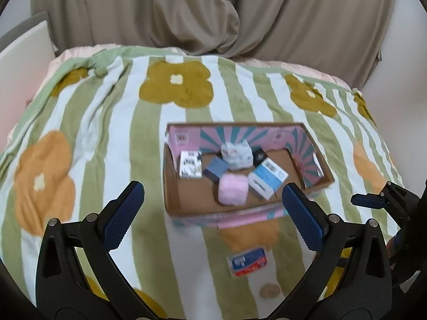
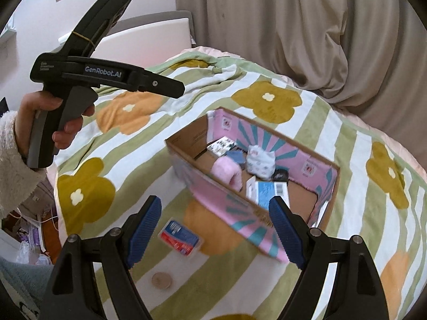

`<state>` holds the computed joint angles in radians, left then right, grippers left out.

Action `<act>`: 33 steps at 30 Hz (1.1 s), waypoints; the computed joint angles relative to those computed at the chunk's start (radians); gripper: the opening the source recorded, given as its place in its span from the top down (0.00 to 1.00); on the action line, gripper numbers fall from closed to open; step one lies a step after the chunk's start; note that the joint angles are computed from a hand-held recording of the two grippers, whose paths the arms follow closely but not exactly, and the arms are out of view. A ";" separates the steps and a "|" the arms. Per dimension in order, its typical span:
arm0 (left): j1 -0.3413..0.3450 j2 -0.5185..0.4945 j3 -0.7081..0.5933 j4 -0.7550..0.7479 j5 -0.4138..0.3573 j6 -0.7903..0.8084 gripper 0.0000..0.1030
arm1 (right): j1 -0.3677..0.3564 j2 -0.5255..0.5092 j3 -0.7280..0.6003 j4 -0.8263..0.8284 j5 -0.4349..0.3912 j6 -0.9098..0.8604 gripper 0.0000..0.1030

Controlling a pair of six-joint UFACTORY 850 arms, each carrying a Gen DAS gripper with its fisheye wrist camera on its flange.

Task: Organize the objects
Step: 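Withdraw both tools from the box toward the floss case and round lid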

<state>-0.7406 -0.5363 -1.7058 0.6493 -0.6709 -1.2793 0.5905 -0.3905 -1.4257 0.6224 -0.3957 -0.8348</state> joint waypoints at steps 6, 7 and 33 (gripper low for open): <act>-0.047 0.002 0.051 -0.036 0.013 -0.006 0.00 | 0.013 0.045 0.089 0.027 0.003 -0.036 0.22; -0.052 -0.003 0.053 -0.052 0.015 0.004 0.00 | 0.017 0.051 0.104 0.025 0.007 -0.038 0.22; -0.106 -0.191 0.040 -0.247 0.135 0.091 0.00 | 0.042 0.065 0.341 0.350 0.083 -0.437 0.22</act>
<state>-0.8464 -0.7269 -1.6658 0.4020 -0.5363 -1.1886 0.6328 -0.3257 -1.0842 0.9728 -0.3129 -1.2717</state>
